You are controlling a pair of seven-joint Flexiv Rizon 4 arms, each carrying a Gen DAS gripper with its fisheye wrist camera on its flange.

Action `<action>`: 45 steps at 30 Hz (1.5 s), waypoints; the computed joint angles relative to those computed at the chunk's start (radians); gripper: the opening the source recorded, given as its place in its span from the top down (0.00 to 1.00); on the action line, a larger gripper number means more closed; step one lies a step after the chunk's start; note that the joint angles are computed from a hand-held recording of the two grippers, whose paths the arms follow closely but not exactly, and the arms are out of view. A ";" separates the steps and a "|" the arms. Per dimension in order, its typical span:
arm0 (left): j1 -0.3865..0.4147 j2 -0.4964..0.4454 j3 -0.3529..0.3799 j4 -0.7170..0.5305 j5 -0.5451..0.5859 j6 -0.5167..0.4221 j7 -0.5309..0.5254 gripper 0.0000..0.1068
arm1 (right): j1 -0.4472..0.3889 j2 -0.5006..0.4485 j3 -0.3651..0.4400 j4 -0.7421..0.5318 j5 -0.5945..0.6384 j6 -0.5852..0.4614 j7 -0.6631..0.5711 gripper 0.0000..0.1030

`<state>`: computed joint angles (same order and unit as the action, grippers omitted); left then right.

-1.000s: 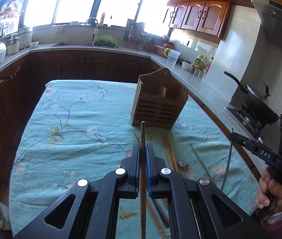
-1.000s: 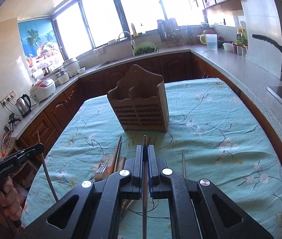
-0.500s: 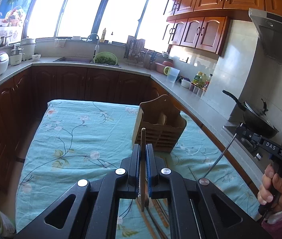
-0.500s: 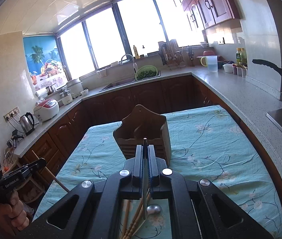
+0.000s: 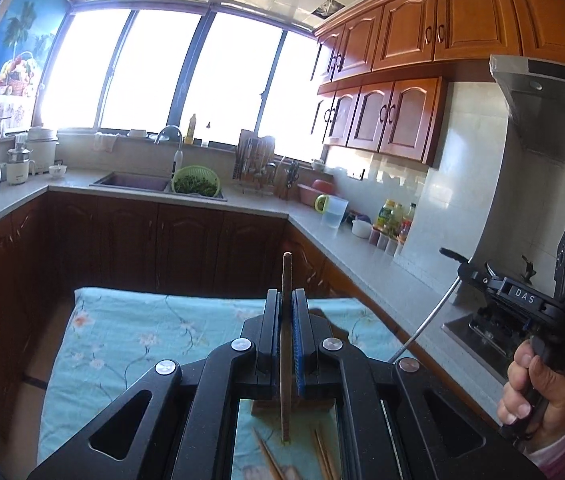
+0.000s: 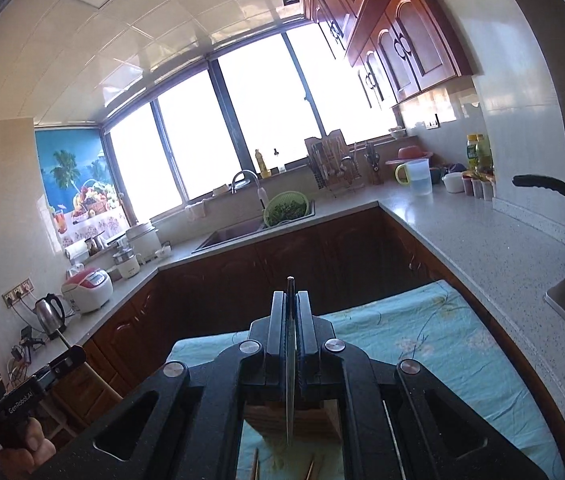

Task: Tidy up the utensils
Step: 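Lift both chopsticks and carry them into the wooden utensil holder with both grippers, then open both grippers to drop the chopsticks into the holder, then withdraw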

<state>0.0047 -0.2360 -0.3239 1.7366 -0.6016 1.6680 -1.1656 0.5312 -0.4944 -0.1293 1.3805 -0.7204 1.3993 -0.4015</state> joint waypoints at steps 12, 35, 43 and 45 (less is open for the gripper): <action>-0.072 -0.376 0.097 -0.400 0.140 -0.031 -0.160 0.96 | -0.036 -0.221 0.027 -0.236 0.174 -0.084 -0.094 0.96; -0.162 -0.639 0.289 -0.833 0.350 -0.358 -0.461 0.93 | -0.048 -0.299 0.063 -0.293 0.277 -0.142 -0.174 0.90; -0.145 -0.523 0.275 -0.660 0.368 -0.285 -0.455 0.37 | 0.000 -0.206 -0.032 -0.130 0.238 -0.025 -0.081 0.41; -0.156 -0.473 0.299 -0.571 0.378 -0.244 -0.473 0.24 | -0.001 -0.164 -0.029 -0.064 0.230 0.009 -0.071 0.35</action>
<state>-0.1515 -0.7093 -0.0254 1.1656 -0.2232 1.4242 -1.6390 0.5306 -0.6584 -0.1587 1.3160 -0.4900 1.4078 -0.4723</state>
